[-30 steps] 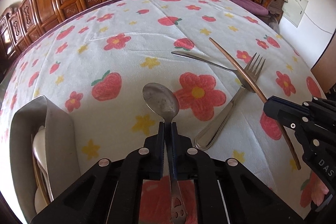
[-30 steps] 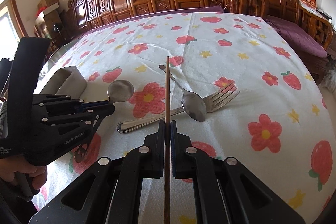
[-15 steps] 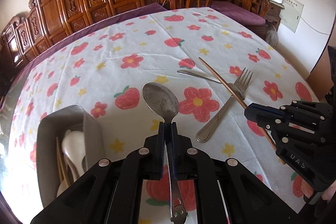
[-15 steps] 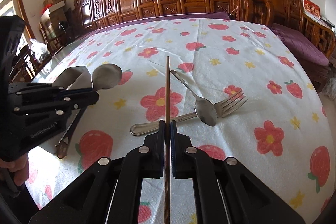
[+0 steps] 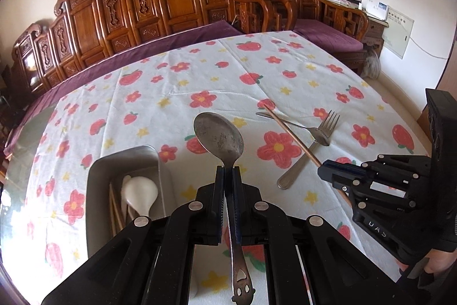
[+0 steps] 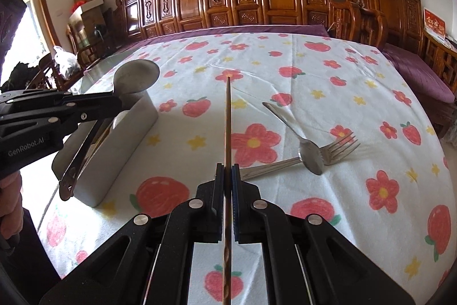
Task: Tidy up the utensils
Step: 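Carry the metal spoon into the tray and open the left tool while the right holds the chopstick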
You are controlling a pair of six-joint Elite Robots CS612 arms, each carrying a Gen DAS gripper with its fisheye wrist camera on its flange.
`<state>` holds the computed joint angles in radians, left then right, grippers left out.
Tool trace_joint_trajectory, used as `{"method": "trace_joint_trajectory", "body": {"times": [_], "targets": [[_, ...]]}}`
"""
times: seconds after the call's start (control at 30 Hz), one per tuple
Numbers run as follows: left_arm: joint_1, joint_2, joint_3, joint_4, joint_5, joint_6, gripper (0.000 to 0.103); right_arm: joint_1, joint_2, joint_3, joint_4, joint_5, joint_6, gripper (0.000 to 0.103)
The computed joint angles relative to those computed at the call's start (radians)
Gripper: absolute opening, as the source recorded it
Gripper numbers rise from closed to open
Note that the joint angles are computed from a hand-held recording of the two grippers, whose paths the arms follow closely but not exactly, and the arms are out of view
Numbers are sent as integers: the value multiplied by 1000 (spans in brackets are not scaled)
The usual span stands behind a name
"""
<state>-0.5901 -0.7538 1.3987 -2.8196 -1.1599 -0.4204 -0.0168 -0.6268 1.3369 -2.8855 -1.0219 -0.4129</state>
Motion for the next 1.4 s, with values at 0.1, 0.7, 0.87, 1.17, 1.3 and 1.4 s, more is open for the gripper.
{"method": "trace_joint_trajectory", "body": {"times": [0.1,0.7,0.87,1.17,1.3,1.4], "targets": [[1,-13,18,-15,4,-1,5,3,-7,12,-3,9,-9,6],[59,-40,115,-54,-2,-76,5,18,-27,43,12,35,-50,6],[75,-42,142,-58,2,-97,5,21,-25,41,26,26,-64,6],[98,-33,163,-45,-16,-139,5,25,-24,40,45,23,-79,6],[100,-26,159,-36,-31,-139,5,26,-25,41,45,23,-79,6],[97,-23,155,-28,-29,-130,5,26,-25,41,46,21,-80,6]]}}
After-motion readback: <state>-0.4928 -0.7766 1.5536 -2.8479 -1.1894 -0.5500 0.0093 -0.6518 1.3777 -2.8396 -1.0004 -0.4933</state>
